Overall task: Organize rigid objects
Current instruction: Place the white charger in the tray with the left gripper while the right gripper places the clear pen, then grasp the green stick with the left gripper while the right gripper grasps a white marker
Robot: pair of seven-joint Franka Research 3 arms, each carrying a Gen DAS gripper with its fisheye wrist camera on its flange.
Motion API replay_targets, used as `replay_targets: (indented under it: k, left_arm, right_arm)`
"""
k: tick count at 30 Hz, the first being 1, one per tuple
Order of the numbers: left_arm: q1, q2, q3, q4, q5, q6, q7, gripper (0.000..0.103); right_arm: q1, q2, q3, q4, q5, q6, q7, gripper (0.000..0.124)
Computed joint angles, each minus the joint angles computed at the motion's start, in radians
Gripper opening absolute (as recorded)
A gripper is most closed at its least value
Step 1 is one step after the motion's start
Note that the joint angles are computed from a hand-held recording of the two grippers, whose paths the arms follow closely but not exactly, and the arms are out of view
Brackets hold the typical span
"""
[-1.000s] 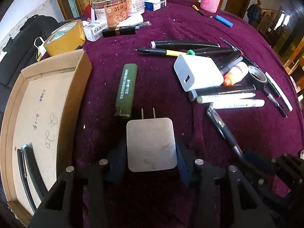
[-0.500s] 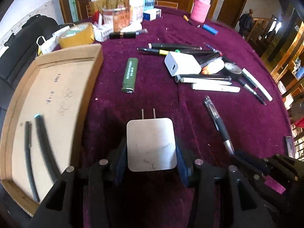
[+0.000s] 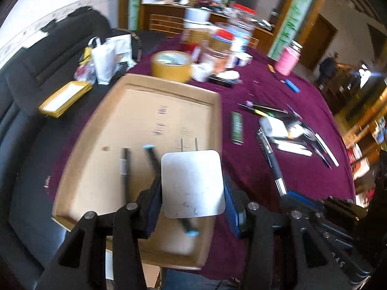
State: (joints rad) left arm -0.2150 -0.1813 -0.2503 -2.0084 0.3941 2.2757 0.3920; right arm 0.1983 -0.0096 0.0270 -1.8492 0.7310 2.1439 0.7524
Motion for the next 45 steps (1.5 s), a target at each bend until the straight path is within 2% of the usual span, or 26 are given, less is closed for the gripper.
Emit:
replay_targets:
  k: [4,10,17,20,28,32,33,35,37,39,43,45]
  left_arm:
    - [0.029,-0.057,0.04,-0.085,-0.046,0.001,0.008,0.045]
    - [0.06,-0.085,0.054,-0.151,-0.075,-0.023,0.035,0.045]
    - [0.076,-0.093,0.07,-0.205,-0.121,-0.012,0.078,0.045]
    - [0.077,-0.092,0.074,-0.219,-0.141,0.004,0.105,0.045]
    - [0.085,-0.096,0.07,-0.241,-0.151,0.042,0.115,0.046]
    - [0.089,-0.118,0.081,-0.28,-0.18,0.097,0.101,0.047]
    - [0.089,-0.122,0.081,-0.287,-0.185,0.106,0.1,0.048]
    - [0.094,-0.13,0.079,-0.299,-0.185,0.127,0.087,0.059]
    - [0.096,-0.137,0.076,-0.307,-0.179,0.145,0.08,0.062]
    - [0.101,-0.148,0.07,-0.315,-0.17,0.156,0.057,0.067]
    - [0.118,-0.184,0.031,-0.318,-0.099,0.163,-0.031,0.074]
    - [0.12,-0.19,0.012,-0.302,-0.056,0.157,-0.068,0.078]
  right_arm:
    - [0.033,0.06,0.033,0.063,-0.01,-0.01,0.037,0.01]
    - [0.085,0.177,0.075,0.17,-0.079,-0.02,0.119,0.01]
    - [0.13,0.271,0.094,0.236,-0.193,0.026,0.209,0.01]
    - [0.147,0.28,0.097,0.231,-0.24,0.069,0.229,0.01]
    - [0.171,0.283,0.094,0.21,-0.353,0.115,0.278,0.01]
    - [0.17,0.272,0.097,0.187,-0.362,0.143,0.269,0.01]
    - [0.167,0.264,0.099,0.176,-0.355,0.151,0.263,0.011]
    - [0.161,0.26,0.103,0.172,-0.341,0.144,0.246,0.012]
    - [0.153,0.246,0.105,0.16,-0.319,0.137,0.224,0.017]
    - [0.142,0.223,0.106,0.139,-0.288,0.14,0.198,0.043]
    - [0.093,0.151,0.104,0.083,-0.116,0.116,0.049,0.06]
    - [0.066,0.113,0.091,0.057,-0.014,0.091,-0.038,0.074]
